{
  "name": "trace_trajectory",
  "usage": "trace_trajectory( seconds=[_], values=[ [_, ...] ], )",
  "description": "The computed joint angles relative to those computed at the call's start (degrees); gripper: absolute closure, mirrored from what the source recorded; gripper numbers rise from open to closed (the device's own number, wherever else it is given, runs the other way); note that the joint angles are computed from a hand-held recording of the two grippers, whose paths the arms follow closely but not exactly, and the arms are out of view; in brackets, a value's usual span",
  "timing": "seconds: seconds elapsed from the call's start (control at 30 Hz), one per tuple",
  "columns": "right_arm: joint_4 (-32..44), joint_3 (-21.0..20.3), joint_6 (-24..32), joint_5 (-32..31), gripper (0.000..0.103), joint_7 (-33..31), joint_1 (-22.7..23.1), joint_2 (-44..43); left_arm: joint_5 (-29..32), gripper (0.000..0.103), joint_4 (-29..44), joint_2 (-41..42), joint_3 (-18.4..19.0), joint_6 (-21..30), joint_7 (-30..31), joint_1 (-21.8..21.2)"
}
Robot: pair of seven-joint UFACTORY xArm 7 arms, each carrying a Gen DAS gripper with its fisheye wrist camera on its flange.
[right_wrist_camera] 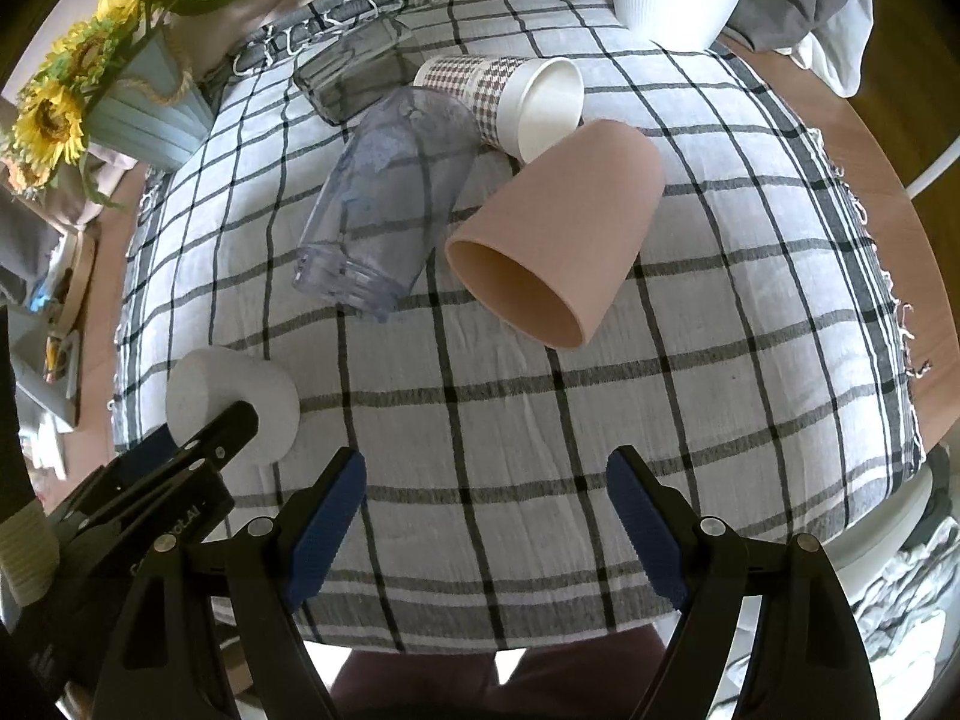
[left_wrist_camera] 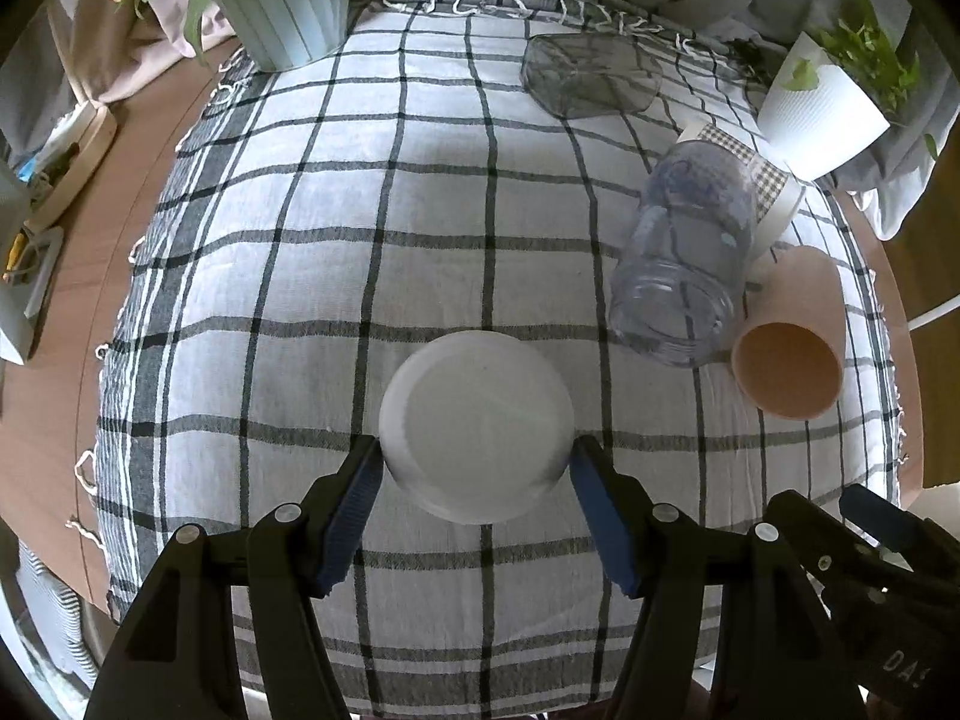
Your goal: Flip cup upside down
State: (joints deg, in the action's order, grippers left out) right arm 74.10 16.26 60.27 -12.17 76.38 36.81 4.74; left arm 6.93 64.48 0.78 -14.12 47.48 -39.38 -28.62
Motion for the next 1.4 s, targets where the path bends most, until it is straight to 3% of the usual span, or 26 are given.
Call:
trace_trajectory(
  seconds=[0.2, 0.33, 0.73, 1.17, 1.4],
  values=[
    [0.14, -0.05, 0.27, 0.33, 0.021, -0.31, -0.01, 0.13, -0.52, 0.038, 0.28, 0.15, 0.02, 0.64, 0.42, 0.02],
    [0.29, -0.01, 0.83, -0.21, 0.021, 0.35, 0.13, -0.1, -0.17, 0.021, 0.46, -0.28, -0.13, 1.25, 0.27, -0.23],
    [-3.19, 1.62, 2.84, -2.14, 0.011, 4.8, -0.25, -6.25, 6.29, 0.007, -0.81, -6.36, -2.18, 3.82, -6.31, -0.85],
    [-4.37, 5.57, 1.48, -9.86, 0.011, 7.06, -0.84, -11.67, 11.35, 0.002, -2.15, -13.1, -5.55, 7.37, -10.55, -0.4],
    [-1.87, 8.1, 5.13, -15.87, 0.011, 10.05, 0.25, -11.51, 12.72, 0.001, -4.56, -18.07, -7.06, 8.08, -14.72, 0.99]
  ],
)
